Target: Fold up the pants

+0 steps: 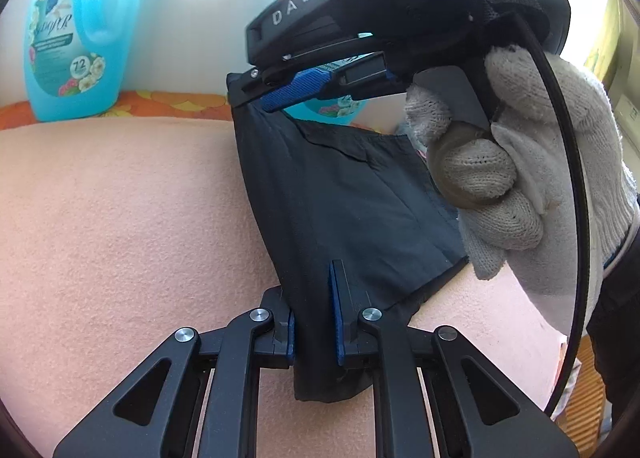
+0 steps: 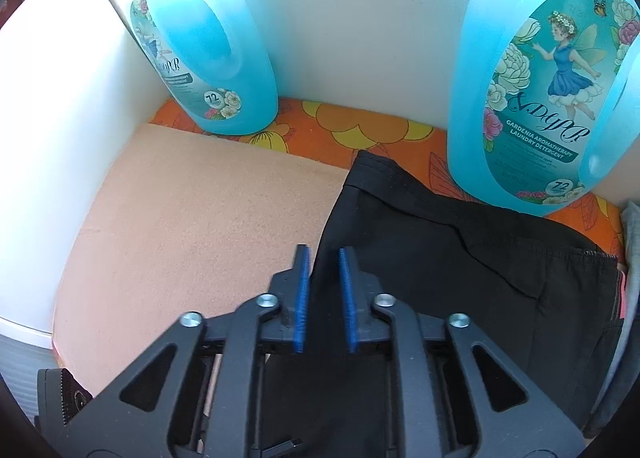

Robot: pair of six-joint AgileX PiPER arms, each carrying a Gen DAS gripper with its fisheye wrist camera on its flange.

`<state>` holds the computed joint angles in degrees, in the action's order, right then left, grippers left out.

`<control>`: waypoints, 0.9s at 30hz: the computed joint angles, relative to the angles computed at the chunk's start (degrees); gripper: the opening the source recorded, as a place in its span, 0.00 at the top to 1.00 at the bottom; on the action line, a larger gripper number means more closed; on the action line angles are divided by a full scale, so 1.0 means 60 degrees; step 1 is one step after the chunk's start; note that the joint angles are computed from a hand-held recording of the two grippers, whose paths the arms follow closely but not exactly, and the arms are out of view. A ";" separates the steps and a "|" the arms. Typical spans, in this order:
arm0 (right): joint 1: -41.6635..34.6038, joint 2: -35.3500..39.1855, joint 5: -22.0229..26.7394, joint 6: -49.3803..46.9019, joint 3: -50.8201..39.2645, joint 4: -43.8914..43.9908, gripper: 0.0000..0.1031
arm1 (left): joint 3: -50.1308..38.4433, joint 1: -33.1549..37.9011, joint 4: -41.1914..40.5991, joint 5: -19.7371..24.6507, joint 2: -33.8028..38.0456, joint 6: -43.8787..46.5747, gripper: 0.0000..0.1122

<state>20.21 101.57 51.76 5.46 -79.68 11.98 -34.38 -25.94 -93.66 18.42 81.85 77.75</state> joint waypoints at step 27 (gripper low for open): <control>0.1425 -0.0139 -0.0728 0.0238 -0.0406 0.1304 0.99 | 0.1762 0.1766 0.2748 0.1083 -0.3679 -0.1874 0.93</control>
<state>28.76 100.73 47.39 6.89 -82.11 19.80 -23.81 -15.35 -77.17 24.92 59.78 66.51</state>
